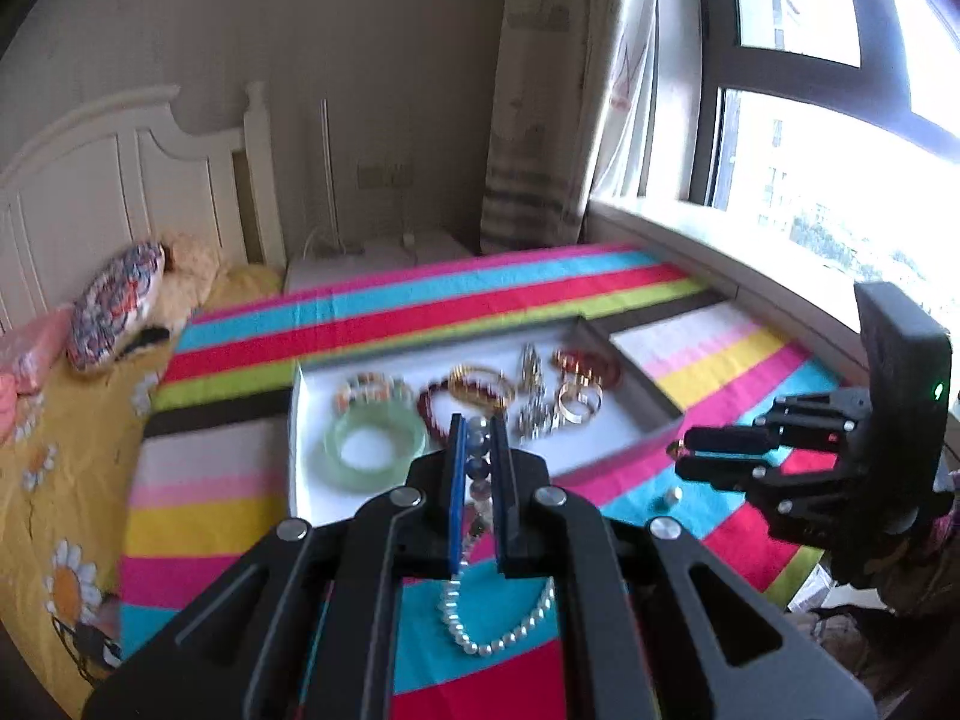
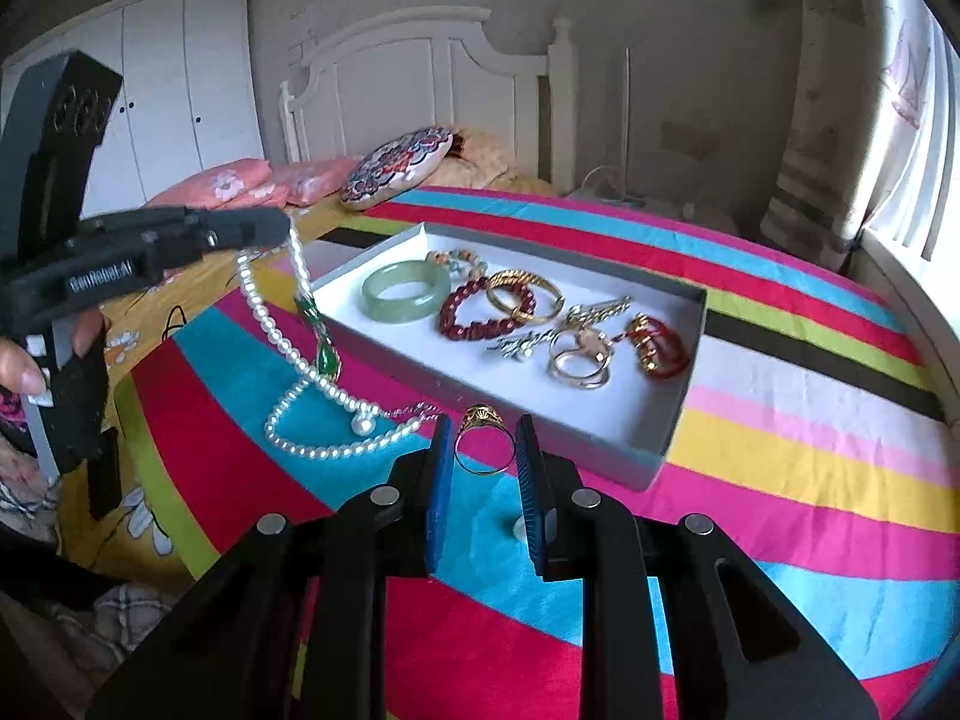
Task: Organize jewelry
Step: 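Grasp the pearl necklace with the left gripper while the right gripper holds the ring, then carry necklace and ring into the gray tray and open both grippers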
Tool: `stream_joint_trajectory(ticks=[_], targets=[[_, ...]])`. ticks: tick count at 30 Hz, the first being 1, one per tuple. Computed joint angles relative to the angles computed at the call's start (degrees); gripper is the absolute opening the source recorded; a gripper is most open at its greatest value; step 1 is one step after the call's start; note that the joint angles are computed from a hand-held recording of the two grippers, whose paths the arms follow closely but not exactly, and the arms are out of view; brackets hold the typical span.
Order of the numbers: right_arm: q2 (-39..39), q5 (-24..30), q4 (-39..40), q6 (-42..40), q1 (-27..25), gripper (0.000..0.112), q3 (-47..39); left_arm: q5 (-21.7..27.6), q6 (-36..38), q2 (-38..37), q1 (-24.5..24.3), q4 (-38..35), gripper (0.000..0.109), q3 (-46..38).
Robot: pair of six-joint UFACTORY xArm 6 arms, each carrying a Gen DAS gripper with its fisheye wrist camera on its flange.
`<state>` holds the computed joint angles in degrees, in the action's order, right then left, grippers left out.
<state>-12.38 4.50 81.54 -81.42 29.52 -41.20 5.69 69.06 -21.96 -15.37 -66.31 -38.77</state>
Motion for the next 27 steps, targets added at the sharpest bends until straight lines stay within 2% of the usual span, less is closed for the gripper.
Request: stream_joint_trajectory(ticks=[3, 12, 18, 22, 27], targets=[[-0.9, -0.1, 1.1, -1.3, -0.3, 0.022, -0.1, 0.1, -1.0, -1.1, 0.1, 0.9, 0.007, -0.7], [-3.7, -1.0, 2.5, -3.1, -0.1, 0.022, 0.1, 4.3, -3.6, -7.0, 0.0, 4.2, 0.007, -1.1], [-4.7, -1.6, 3.8, -4.4, 0.3, 0.022, 0.2, 3.1, -6.4, -10.6, -2.1, 9.4, 0.007, -1.2], [-4.0, -2.1, 1.0, -2.5, 0.4, 0.022, -0.5, 1.4, -10.7, -9.4, -3.4, 15.7, 0.007, -3.2], [-0.4, -2.1, -3.0, 0.9, -0.1, 0.022, -3.6, 0.5, -14.3, -4.3, -3.8, 20.6, 0.007, -7.6]])
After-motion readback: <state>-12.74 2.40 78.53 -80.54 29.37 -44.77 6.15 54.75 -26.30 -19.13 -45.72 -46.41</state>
